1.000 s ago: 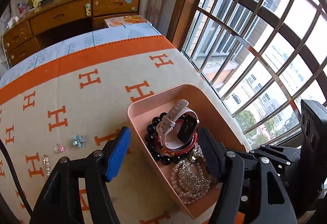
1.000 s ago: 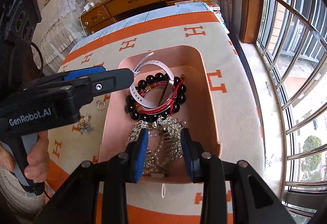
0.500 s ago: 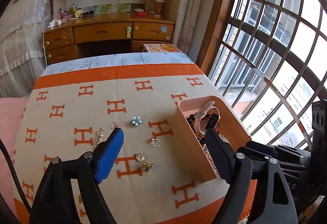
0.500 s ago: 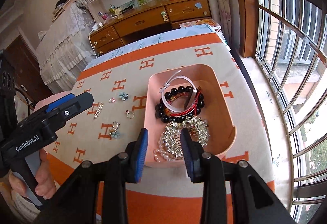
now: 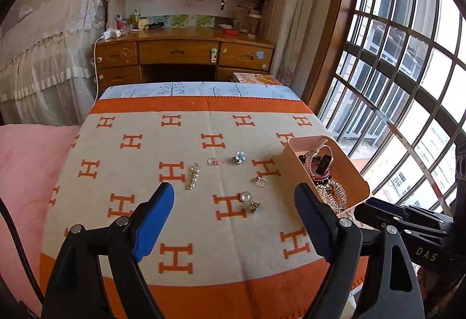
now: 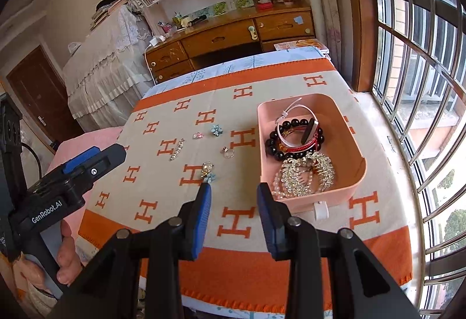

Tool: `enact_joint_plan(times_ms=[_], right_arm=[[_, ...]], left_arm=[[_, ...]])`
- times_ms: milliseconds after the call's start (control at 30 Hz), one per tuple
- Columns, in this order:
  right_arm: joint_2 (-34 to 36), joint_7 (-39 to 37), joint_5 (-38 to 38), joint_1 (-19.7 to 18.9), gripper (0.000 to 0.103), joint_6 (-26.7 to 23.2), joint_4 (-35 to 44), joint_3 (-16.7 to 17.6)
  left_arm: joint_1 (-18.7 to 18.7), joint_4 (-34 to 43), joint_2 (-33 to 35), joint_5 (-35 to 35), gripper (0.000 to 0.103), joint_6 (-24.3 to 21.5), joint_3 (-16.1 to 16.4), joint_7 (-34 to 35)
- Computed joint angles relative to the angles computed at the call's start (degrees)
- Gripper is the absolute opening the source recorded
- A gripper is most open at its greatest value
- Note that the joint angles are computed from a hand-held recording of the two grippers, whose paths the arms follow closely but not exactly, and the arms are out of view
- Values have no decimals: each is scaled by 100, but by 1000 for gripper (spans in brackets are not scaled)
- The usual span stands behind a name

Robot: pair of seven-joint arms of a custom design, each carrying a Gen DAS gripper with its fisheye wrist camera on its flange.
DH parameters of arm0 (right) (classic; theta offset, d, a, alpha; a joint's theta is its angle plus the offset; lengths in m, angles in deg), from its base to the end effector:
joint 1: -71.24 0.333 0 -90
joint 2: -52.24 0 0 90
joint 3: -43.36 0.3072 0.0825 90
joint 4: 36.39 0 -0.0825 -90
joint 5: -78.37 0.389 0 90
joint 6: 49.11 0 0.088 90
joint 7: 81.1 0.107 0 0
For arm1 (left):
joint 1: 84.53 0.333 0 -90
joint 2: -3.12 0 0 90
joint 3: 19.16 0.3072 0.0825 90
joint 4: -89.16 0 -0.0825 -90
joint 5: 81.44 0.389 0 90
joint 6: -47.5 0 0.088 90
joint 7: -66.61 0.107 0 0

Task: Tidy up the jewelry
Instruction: 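Withdraw both open tools from the box over the remaining rings and charms, then move the left tool to the pearl safety pin while the right tool reaches the round pearl brooch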

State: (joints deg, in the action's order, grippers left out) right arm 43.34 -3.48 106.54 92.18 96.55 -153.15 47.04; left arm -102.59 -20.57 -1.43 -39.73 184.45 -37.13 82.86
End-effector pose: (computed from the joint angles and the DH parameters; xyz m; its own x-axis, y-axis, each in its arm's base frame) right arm 0.5146 0.2316 0.5764 0.4137 -0.8530 -0.3181 -0.7809 -0.1529 -0.6057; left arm 0.4754 -0.3453 0.5788 0.1849 -0.9735 0.1348 -0.6499 -0.2240 -0.7263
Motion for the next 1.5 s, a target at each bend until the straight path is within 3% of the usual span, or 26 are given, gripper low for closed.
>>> enact_joint_plan(times_ms=[367, 567, 833, 1200, 1267, 1333, 1467, 1500], right_arm=[[277, 140, -12, 151, 33, -322, 408, 143], [720, -85, -115, 189, 33, -563, 818, 267], [1395, -111, -889, 228, 33, -514, 1225, 408], [1924, -337, -664, 15, 33, -688, 1674, 478], [1972, -350, -609, -11, 33, -701, 1733, 486], [2009, -362, -570, -31, 33, -705, 1778, 493], [2095, -398, -481, -68, 33, -736, 1884, 511], [2120, -405, -448, -77, 33, -741, 1909, 518]], left_arm=[[503, -1090, -1146, -298, 83, 68, -38, -299], [780, -1404, -1323, -536, 83, 200, -40, -170], [846, -1255, -726, -890, 83, 526, 60, 428], [638, -322, 733, -1495, 83, 850, 479, 1669], [565, -56, 1016, -1562, 78, 795, 546, 1858], [517, 208, 1285, -1798, 60, 736, 593, 2167], [401, 596, 1654, -2048, 48, 627, 718, 2413], [372, 675, 1723, -2068, 40, 601, 743, 2454]])
